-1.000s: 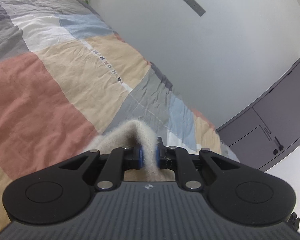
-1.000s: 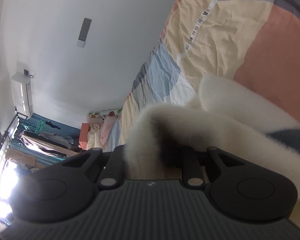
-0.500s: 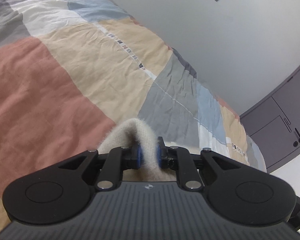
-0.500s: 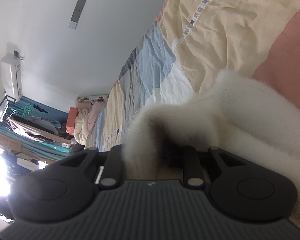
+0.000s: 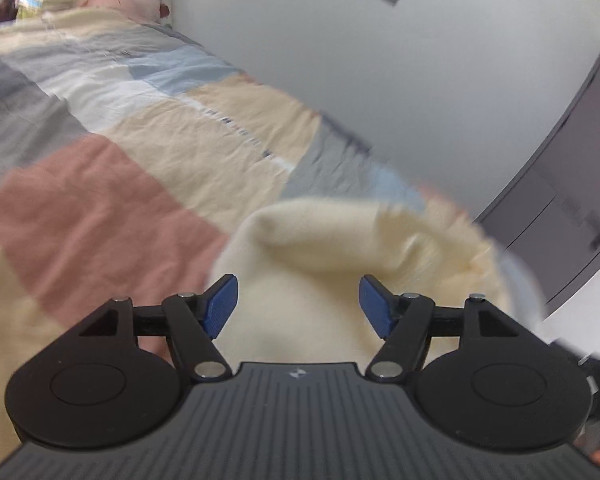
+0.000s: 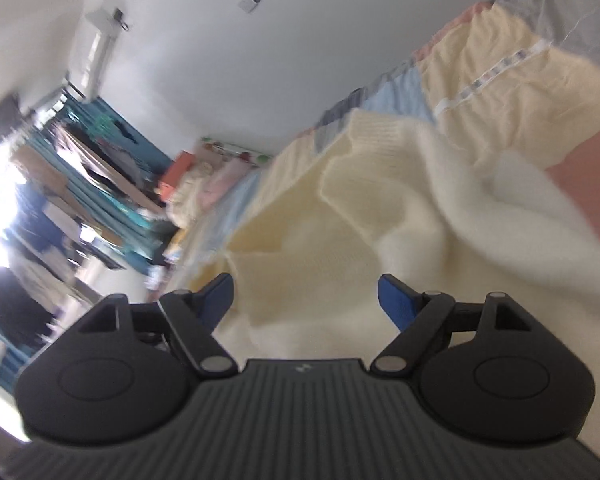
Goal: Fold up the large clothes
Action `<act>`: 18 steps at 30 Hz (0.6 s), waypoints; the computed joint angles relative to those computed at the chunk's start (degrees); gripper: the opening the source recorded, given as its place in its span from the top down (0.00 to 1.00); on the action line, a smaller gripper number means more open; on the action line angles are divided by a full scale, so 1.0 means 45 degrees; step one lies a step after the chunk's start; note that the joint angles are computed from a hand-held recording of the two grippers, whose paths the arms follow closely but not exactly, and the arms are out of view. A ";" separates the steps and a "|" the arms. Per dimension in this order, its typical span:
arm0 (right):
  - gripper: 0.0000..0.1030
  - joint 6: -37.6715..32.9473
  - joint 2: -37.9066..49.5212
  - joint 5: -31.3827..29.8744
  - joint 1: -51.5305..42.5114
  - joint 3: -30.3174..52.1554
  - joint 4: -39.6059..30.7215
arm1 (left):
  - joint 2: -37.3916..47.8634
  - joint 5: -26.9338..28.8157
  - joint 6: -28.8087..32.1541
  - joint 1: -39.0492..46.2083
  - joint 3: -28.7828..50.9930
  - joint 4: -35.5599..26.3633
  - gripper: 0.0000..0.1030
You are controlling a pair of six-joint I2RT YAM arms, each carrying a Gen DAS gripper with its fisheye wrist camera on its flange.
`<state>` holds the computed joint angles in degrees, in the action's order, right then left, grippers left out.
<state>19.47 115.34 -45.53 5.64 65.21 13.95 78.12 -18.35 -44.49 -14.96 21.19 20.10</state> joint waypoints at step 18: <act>0.24 -0.2768 0.1519 0.3165 0.0289 0.2490 -0.1001 | 0.4035 -0.0961 0.0535 0.0313 0.1864 0.0140 0.41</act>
<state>7.01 122.17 -31.29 6.94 76.41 9.44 96.27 -22.68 -42.08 -13.55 29.58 20.73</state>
